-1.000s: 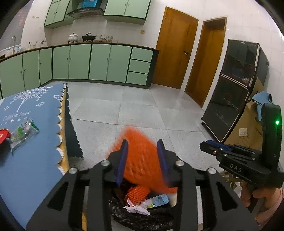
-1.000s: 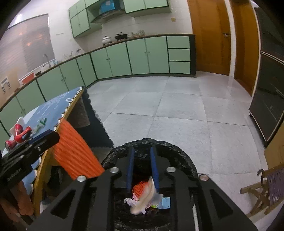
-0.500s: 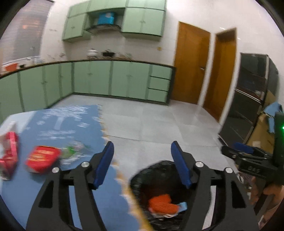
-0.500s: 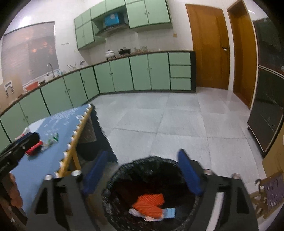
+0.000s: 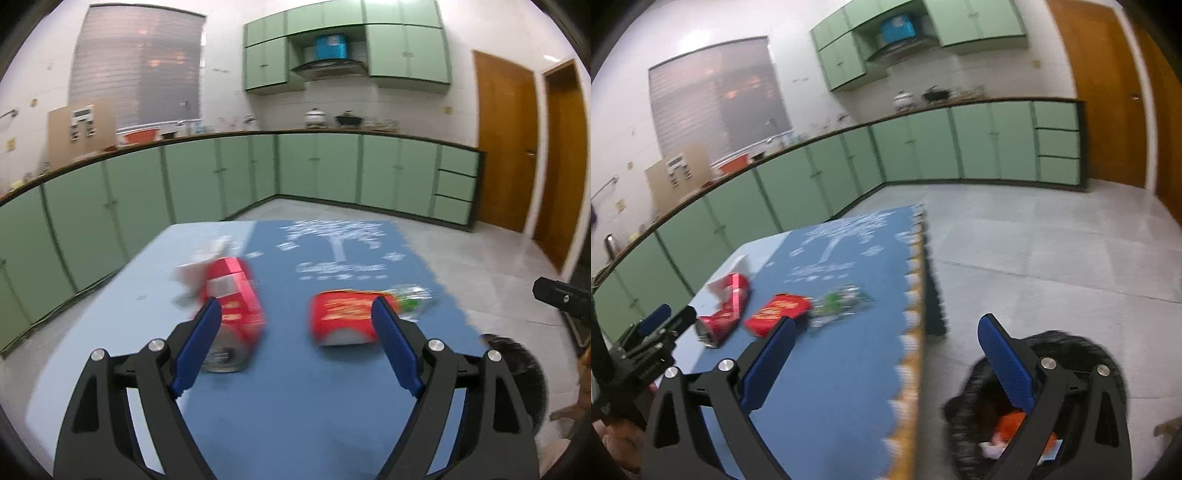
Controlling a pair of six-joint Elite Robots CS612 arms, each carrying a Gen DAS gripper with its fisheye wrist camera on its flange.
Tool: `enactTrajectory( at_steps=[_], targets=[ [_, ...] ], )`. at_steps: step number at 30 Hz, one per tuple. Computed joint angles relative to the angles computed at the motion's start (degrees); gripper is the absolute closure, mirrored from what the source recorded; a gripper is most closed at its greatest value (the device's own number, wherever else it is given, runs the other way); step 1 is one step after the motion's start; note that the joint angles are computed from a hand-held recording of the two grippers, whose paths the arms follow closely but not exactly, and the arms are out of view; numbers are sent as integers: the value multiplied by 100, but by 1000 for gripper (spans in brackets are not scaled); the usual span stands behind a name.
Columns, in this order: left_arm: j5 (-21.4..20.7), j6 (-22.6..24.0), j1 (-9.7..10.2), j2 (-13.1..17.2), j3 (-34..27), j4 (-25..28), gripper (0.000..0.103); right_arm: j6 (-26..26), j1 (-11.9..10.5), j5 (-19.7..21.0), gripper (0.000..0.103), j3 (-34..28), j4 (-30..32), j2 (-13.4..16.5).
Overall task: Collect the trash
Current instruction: 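Move both tools back toward the red can and red packet, then grasp the red snack packet with the right tool and lift it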
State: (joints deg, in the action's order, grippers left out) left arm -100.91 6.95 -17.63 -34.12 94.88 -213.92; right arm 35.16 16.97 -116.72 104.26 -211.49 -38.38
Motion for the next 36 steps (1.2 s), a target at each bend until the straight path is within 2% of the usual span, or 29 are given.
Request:
enactTrajectory(
  at_steps=[2, 5, 12, 19, 25, 36],
  targets=[
    [243, -47, 65, 48, -87, 8, 23, -45, 18, 231, 7, -312, 178, 111],
    [432, -69, 152, 102, -196, 95, 23, -27, 64, 320, 9, -677, 576, 233],
    [429, -205, 312, 153, -340, 320, 23, 218, 81, 698, 21, -1268, 1318, 457],
    [373, -330, 373, 208, -425, 395, 22, 213, 134, 521, 31, -1747, 2050, 614],
    [268, -366, 406, 230, -491, 466, 22, 266, 132, 644, 43, -1936, 2350, 696],
    [127, -466, 443, 251, -535, 545, 21, 372, 115, 749, 45, -1979, 2465, 704]
  ],
)
